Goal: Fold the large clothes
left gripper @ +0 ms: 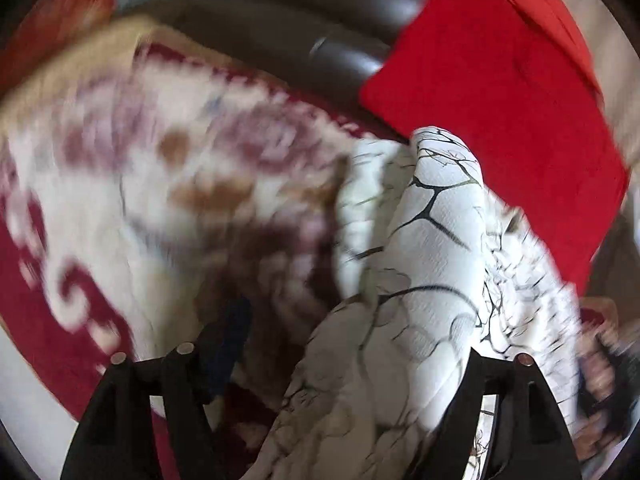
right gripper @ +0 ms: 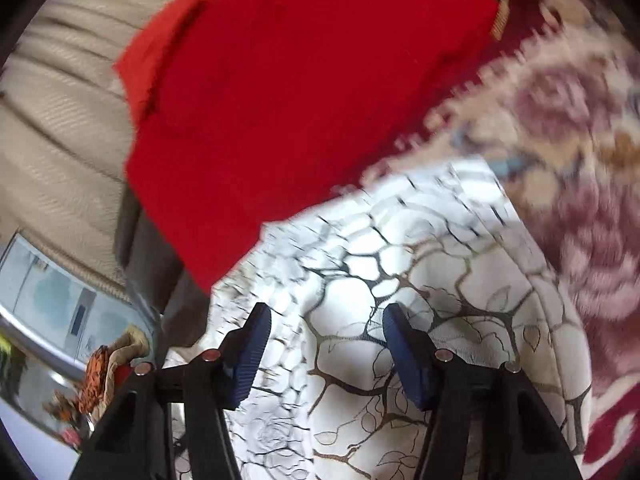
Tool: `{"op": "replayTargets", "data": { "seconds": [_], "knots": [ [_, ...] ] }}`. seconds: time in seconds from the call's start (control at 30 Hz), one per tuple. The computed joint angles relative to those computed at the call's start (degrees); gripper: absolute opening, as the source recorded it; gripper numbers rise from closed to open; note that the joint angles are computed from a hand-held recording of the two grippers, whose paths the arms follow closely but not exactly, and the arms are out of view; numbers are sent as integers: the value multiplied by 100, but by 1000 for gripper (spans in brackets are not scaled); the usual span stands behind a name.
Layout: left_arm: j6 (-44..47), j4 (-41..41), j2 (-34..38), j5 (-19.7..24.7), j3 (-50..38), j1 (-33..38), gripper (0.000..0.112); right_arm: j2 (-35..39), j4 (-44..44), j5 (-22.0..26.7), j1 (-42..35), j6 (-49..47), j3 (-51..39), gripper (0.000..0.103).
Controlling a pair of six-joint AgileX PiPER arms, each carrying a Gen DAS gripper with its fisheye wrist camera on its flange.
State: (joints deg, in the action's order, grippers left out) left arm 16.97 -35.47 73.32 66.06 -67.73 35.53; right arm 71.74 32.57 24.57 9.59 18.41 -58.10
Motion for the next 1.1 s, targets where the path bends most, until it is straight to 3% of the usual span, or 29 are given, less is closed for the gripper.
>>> {"op": "replayTargets", "data": {
  "seconds": [0.13,0.23,0.33,0.5,0.67,0.77,0.97,1.1],
  "knots": [
    [94,32,-248,129,102,275,79,-196,423,-266,238,-596,56,63],
    [19,524,-444,-91,74,-7,79,86,-308,-36,533,89,-211,63],
    [-205,770,-523,20,-55,-134,79,527,-1275,434,707,1068,-569,62],
    [-510,1178,-172,-142,-910,-800,79,237,-1606,212,926,1577,-460,62],
    [-1874,3764,608,-330,-1874,-2900,79,339,-1730,354,1034,1699,-570,62],
    [-2228,4892,1385,-149,-2260,-3573,79,424,-1119,381,805,1194,-574,62],
    [-2579,4915,1995,-88,-2731,-2626,80,369,-404,472,524,532,-491,62],
    [-1946,3594,1739,-33,-2552,-1681,80,338,-220,511,461,321,-459,62]
  ]
}}
